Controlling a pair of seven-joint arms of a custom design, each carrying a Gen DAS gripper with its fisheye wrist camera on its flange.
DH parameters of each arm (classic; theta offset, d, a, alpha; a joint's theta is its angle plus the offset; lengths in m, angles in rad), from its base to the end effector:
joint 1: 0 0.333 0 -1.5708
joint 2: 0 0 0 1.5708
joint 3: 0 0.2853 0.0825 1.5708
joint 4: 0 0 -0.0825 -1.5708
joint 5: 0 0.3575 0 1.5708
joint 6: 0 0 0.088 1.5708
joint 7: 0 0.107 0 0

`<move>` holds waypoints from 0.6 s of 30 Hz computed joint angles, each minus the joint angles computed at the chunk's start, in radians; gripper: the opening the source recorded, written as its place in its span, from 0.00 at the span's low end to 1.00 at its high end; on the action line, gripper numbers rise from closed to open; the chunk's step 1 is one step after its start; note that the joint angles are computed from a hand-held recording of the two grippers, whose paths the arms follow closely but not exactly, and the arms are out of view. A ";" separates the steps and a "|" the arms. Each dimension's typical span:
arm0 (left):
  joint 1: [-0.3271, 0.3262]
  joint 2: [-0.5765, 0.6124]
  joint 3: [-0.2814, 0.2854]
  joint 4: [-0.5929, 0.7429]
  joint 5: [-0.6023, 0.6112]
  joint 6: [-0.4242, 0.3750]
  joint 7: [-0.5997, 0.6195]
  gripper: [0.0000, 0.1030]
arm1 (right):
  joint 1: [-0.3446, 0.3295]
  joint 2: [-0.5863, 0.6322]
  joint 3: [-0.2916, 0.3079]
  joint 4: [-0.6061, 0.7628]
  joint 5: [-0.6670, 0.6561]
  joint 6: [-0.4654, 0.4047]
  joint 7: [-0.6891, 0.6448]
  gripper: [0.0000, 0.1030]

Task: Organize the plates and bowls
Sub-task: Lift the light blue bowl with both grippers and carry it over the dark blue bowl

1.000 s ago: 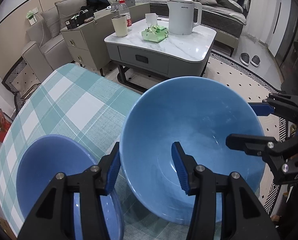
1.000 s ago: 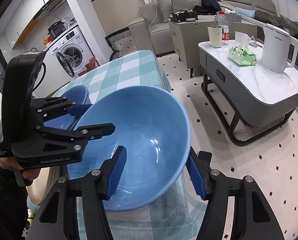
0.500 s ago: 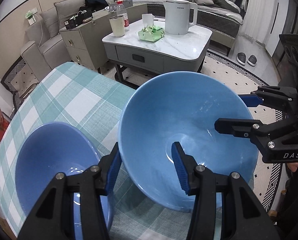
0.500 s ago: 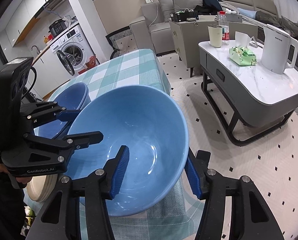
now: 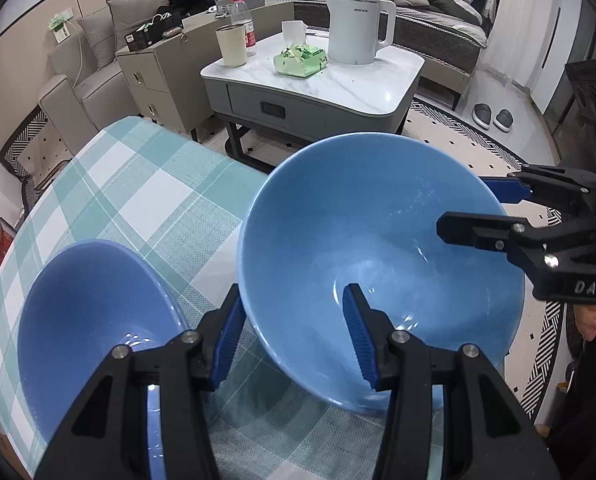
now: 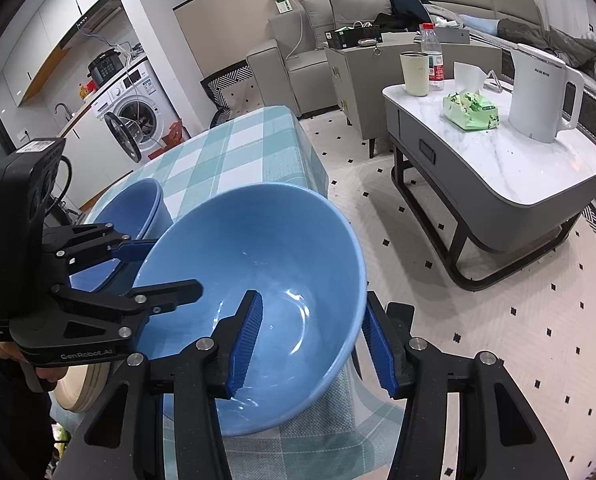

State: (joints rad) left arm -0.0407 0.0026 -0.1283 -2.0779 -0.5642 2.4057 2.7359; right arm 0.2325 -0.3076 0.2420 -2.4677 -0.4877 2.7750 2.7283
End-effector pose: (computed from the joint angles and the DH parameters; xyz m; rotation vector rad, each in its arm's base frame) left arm 0.5451 -0.0966 0.4433 -0.8460 2.7418 -0.7537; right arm 0.4047 0.2351 0.4532 -1.5264 1.9991 -0.4709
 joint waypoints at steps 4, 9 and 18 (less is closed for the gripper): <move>0.002 -0.015 0.004 -0.013 -0.001 -0.003 0.007 0.48 | 0.000 -0.013 -0.005 -0.011 0.008 -0.007 -0.003 0.51; 0.004 -0.024 0.011 -0.019 -0.019 -0.018 0.022 0.47 | -0.006 -0.029 -0.003 -0.027 0.008 -0.002 -0.009 0.51; 0.006 -0.032 0.019 -0.021 -0.025 -0.033 0.014 0.31 | -0.016 -0.031 0.001 -0.040 0.015 0.019 -0.028 0.32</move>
